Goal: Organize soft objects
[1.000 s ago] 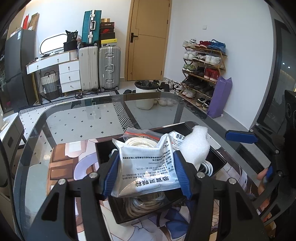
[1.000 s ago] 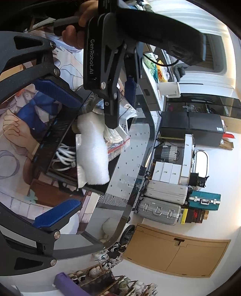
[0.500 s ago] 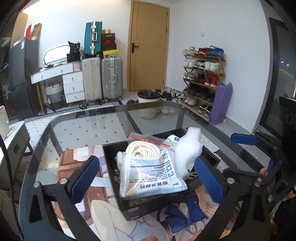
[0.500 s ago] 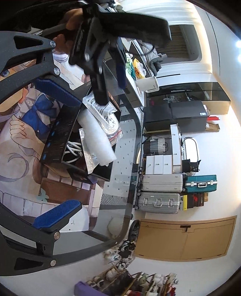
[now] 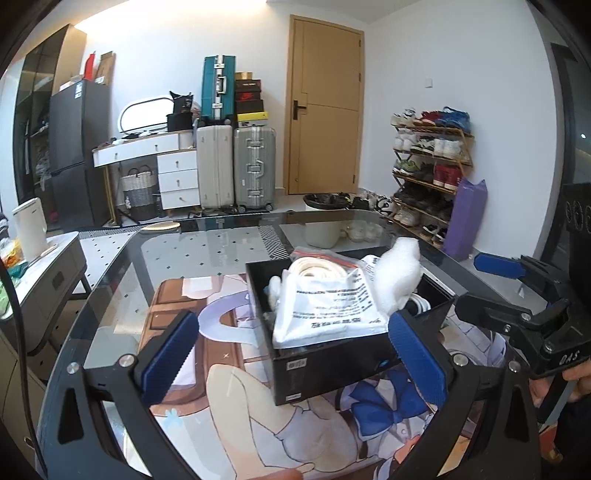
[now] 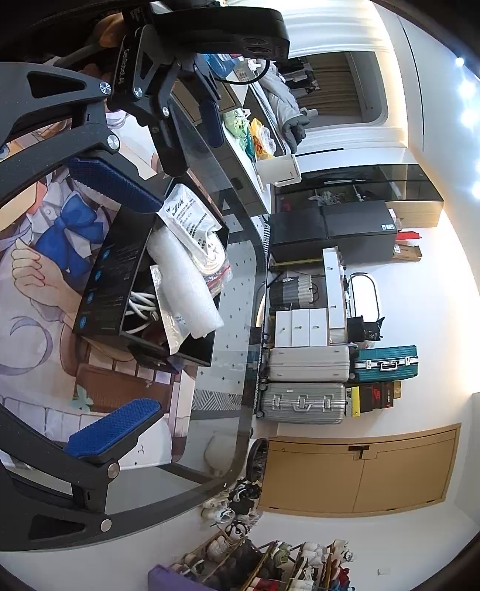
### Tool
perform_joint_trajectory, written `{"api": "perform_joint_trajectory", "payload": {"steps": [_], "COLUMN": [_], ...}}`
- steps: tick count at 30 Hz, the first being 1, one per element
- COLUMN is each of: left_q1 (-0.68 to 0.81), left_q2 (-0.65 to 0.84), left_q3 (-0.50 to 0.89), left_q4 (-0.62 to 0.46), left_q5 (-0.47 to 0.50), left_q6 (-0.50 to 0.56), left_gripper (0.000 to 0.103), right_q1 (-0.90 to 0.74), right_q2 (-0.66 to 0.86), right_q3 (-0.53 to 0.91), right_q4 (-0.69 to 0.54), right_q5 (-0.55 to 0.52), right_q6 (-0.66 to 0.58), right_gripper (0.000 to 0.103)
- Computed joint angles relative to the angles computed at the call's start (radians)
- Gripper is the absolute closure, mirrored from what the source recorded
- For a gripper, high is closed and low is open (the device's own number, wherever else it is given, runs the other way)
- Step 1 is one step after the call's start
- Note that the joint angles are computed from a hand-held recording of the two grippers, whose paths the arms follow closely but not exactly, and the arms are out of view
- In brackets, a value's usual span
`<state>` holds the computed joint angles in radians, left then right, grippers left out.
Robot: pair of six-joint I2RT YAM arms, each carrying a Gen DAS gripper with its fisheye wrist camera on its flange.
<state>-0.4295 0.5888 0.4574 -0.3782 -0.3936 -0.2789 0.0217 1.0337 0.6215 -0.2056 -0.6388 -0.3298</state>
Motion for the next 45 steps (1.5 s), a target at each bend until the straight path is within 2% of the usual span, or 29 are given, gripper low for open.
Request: {"api": "perform_joint_trajectory", "payload": {"steps": [12,22,29,36,45], "left_q1": [0.022,-0.066,-0.025,-0.020,-0.020], "left_q2": [0.021,-0.009,-0.022,-0.018,-0.021], "left_q3": [-0.051,-0.059,-0.059,-0.059,-0.061], "left_q4": [0.066,0.056,0.048,0.053,0.052], "left_q5": [-0.007,-0.115,-0.072,-0.071,-0.071], "left_q6": [-0.006,-0.006,-0.014,-0.024,-0.024], "left_gripper": [0.000,0.000,0.000,0.000,0.000], "right_q1": [0.011,-0.040,-0.073,-0.016,-0.004], "right_q2": [-0.035,-0.038,-0.041,-0.091,-0.113], "right_q3": [-0.074,-0.096,-0.100,-0.123,-0.142], "right_q4": [0.095,0.119,0.129,0.130,0.136], "right_q5": [-0.026,-0.083,-0.118,-0.059,-0.050], "right_q6": [0.032,0.048,0.050,0.024,0.034], "right_gripper": [0.001,0.001,0.001,0.001,0.001]}}
